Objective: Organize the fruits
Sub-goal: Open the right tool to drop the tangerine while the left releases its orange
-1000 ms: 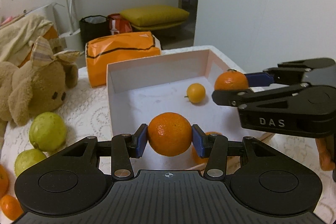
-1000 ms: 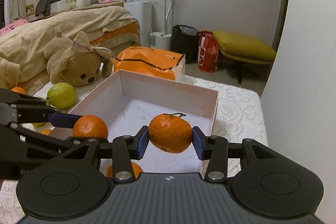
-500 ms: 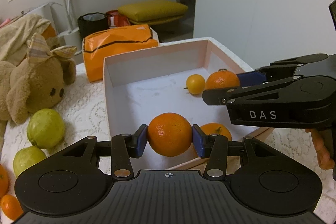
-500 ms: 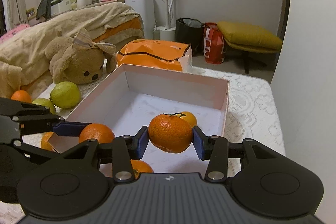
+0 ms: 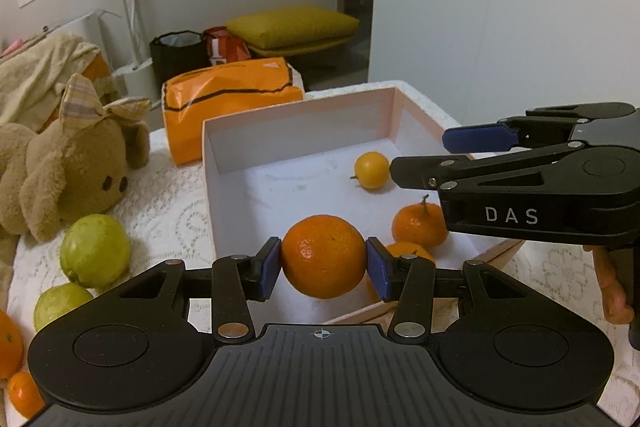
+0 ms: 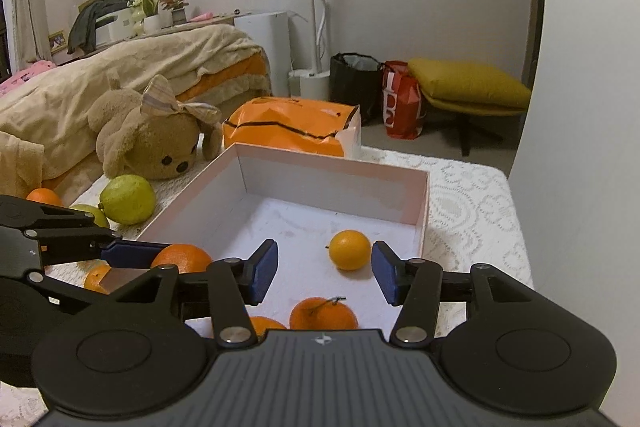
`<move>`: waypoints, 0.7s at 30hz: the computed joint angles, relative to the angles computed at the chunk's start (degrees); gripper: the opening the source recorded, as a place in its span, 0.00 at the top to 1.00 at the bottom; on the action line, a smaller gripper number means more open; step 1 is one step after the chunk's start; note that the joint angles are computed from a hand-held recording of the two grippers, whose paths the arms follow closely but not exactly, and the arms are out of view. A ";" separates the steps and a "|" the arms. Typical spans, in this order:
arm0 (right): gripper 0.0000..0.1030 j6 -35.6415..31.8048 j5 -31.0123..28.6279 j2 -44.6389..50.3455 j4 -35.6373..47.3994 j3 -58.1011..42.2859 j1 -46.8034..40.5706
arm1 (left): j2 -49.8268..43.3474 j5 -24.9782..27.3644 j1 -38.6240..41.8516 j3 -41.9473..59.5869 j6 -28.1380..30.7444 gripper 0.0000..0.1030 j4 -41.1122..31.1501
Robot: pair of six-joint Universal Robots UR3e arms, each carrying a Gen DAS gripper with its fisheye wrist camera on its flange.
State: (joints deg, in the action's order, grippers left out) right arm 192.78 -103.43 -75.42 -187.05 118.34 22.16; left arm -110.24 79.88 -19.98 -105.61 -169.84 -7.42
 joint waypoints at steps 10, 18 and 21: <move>0.50 1.02 -2.70 -0.65 -0.46 0.89 0.84 | 4.26 -7.79 6.44 -4.49 -7.47 0.52 6.33; 0.50 1.01 -4.31 -1.61 -2.40 2.90 2.33 | 17.44 -10.05 18.49 -19.80 -6.32 0.51 13.94; 0.50 -0.32 -5.47 -1.60 -3.24 3.58 4.39 | 23.97 -9.42 25.22 -27.13 -4.53 0.52 14.31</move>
